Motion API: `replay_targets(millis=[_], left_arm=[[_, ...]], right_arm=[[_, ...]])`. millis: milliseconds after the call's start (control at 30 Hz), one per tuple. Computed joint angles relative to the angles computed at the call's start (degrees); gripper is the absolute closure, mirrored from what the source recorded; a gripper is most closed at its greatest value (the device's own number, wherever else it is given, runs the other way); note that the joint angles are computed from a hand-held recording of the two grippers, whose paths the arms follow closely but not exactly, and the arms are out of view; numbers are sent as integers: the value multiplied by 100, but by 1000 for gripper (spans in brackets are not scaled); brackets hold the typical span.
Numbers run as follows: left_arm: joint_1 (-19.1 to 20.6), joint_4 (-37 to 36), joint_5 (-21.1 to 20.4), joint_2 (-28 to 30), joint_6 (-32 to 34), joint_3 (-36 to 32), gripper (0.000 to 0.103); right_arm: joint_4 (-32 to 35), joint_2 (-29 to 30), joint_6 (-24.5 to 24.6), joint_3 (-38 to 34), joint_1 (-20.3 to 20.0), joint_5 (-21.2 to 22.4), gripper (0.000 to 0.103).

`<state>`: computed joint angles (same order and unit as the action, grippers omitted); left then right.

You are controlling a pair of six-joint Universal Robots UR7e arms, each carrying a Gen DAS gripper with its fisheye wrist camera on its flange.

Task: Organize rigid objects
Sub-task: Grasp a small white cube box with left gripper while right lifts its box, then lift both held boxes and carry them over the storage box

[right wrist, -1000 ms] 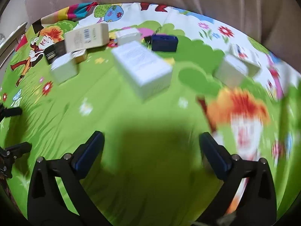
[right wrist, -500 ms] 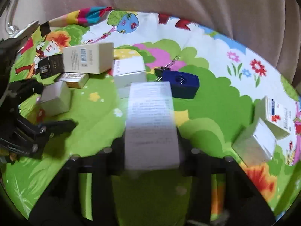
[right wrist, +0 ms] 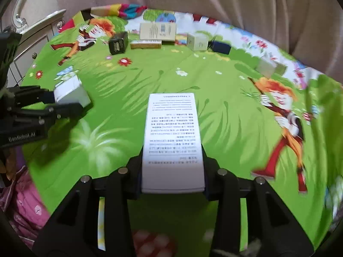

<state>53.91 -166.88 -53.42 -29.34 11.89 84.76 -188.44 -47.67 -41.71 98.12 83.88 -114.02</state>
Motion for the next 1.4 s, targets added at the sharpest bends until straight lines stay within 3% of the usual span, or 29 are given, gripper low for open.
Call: replay_targets(millis=[100,333,533,700,1000,1400], left_arm=[[-254,-1142,-48,-369,327,485,61],[-863,-3807,-79,-840,1563,983,61],[-1190,-5090,54,-1109,2340,1328,60],[-1265,-5602,100,-1198,2624,1483,60],[-1253,-5618,261,-1399,2465,1778,60],[-1023,-5854,826,-1824,2248,2379,60]], right_arm=[[-1176,-182,-159,521,244,112,58],[-4345,-577,-796,1257,1000,1376,58],[-5710,-530,-1074,1513,1359,1918,58],[-5848,-463,-1097,1537,1457,1953,58],[-5568,-513,-1097,1588,1544,1918,57],[-4472,-259,-1280,1482,1772,2012,58]])
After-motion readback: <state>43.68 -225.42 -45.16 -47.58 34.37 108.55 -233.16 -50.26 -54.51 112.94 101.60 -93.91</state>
